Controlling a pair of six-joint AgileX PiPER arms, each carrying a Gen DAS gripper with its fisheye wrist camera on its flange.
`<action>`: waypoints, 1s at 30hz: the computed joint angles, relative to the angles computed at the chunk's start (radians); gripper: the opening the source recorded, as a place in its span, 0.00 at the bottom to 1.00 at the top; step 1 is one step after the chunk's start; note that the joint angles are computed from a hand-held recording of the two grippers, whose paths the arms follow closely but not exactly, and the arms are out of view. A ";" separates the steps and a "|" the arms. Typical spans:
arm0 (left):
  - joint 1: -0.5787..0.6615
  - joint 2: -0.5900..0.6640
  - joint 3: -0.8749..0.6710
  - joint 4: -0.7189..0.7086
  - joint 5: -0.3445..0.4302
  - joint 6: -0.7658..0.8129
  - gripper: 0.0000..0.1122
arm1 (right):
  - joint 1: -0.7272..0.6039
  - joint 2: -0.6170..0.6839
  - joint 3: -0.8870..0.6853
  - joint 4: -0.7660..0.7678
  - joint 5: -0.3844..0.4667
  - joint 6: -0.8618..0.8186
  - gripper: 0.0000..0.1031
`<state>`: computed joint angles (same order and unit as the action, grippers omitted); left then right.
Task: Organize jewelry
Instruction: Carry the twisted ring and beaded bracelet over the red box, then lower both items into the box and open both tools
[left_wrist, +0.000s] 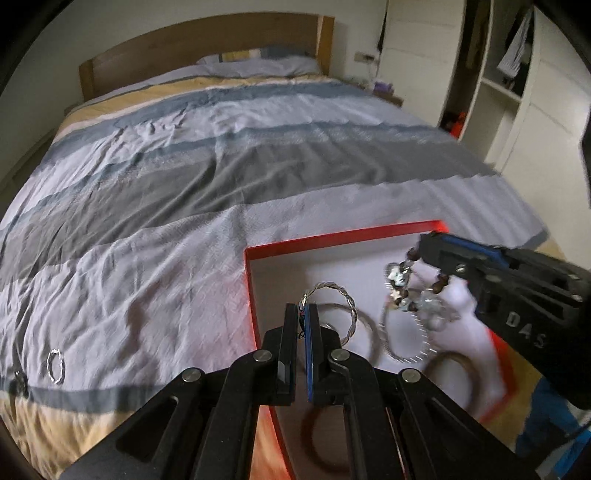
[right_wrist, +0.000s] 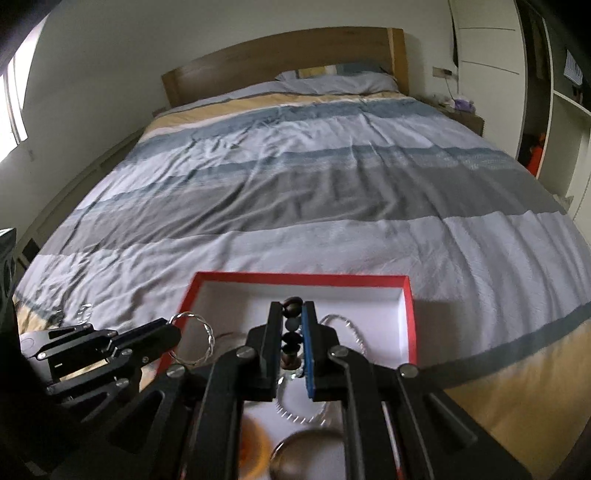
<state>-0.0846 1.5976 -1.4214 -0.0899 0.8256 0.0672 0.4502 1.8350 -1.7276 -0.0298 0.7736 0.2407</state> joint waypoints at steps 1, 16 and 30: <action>-0.007 0.032 -0.018 0.011 0.000 -0.016 0.03 | -0.004 0.017 -0.011 -0.010 0.002 0.001 0.09; -0.025 0.116 -0.019 0.043 -0.011 -0.066 0.16 | -0.040 0.042 0.023 -0.110 0.039 0.057 0.10; -0.023 -0.178 0.098 0.039 0.023 -0.099 0.52 | 0.077 -0.228 0.150 -0.226 0.120 0.215 0.31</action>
<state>-0.1076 1.4197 -1.3233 -0.0510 0.8486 -0.0321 0.5275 1.6075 -1.5781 -0.2559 0.8933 0.4558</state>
